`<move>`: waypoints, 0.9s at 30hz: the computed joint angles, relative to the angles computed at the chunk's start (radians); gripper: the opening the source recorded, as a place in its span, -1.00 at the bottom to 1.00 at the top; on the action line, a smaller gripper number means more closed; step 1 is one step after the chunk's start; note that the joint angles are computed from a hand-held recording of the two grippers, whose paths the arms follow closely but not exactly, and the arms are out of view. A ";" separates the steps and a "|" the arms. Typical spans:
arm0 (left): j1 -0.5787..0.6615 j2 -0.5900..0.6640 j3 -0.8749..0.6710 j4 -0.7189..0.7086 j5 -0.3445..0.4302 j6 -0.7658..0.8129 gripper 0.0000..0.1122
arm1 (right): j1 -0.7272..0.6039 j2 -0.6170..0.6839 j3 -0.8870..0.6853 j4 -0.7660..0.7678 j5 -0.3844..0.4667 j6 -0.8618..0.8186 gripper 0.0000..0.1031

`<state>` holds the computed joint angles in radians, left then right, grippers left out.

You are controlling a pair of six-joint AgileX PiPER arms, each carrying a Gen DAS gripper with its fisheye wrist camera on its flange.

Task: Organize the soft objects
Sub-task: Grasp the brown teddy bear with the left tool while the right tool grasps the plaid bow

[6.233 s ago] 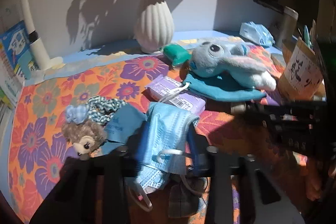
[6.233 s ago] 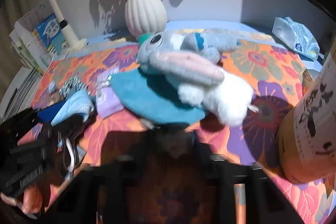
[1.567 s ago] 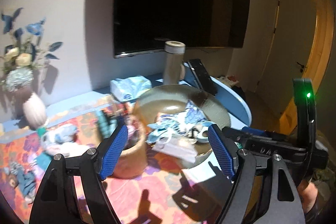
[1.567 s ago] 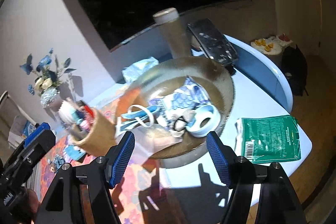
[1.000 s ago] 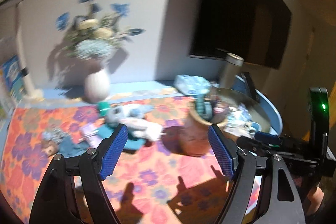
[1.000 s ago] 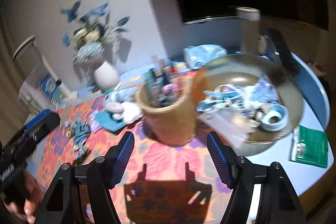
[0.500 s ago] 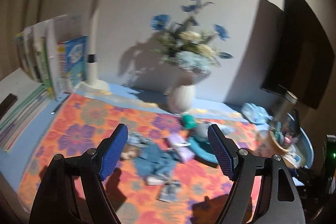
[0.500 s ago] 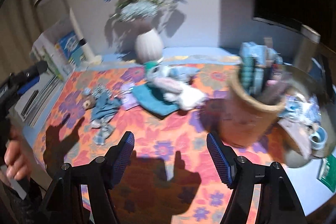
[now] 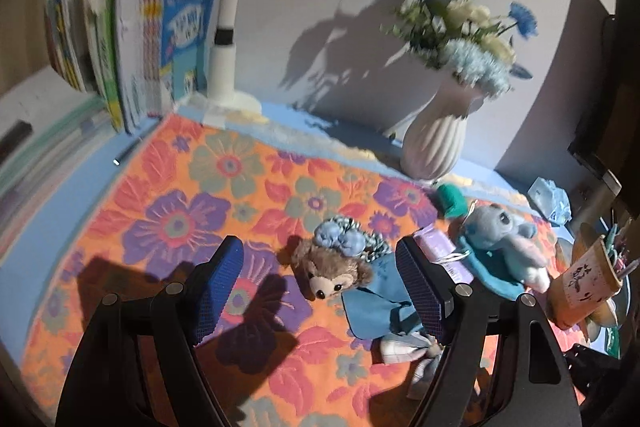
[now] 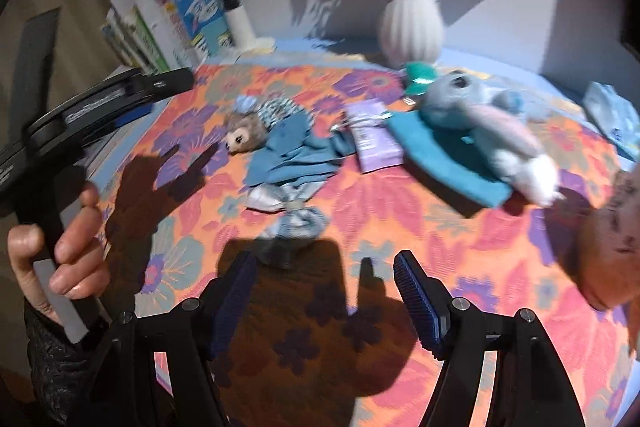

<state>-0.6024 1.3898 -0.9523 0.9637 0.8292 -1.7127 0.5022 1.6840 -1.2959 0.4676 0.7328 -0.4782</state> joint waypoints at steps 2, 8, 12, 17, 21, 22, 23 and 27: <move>0.028 0.034 -0.004 -0.011 -0.045 0.018 0.37 | 0.020 0.039 -0.018 0.007 -0.010 -0.002 0.35; 0.117 0.146 -0.042 -0.072 -0.187 0.117 0.37 | 0.038 0.132 -0.070 0.023 -0.020 -0.013 0.35; 0.168 0.193 -0.060 -0.095 -0.256 0.170 0.37 | 0.059 0.166 -0.080 0.001 -0.068 -0.008 0.35; 0.195 0.204 -0.041 -0.116 -0.319 0.176 0.35 | 0.086 0.187 -0.094 -0.024 -0.102 -0.015 0.54; 0.193 0.208 -0.038 -0.098 -0.321 0.152 0.35 | 0.125 0.213 -0.126 -0.113 -0.124 0.056 0.54; 0.196 0.208 -0.036 -0.102 -0.326 0.153 0.35 | 0.139 0.220 -0.135 -0.154 -0.131 0.092 0.54; 0.199 0.205 -0.031 -0.098 -0.332 0.146 0.35 | 0.154 0.225 -0.138 -0.199 -0.143 0.132 0.54; 0.223 0.184 0.009 -0.073 -0.384 0.089 0.35 | 0.192 0.219 -0.118 -0.331 -0.187 0.240 0.54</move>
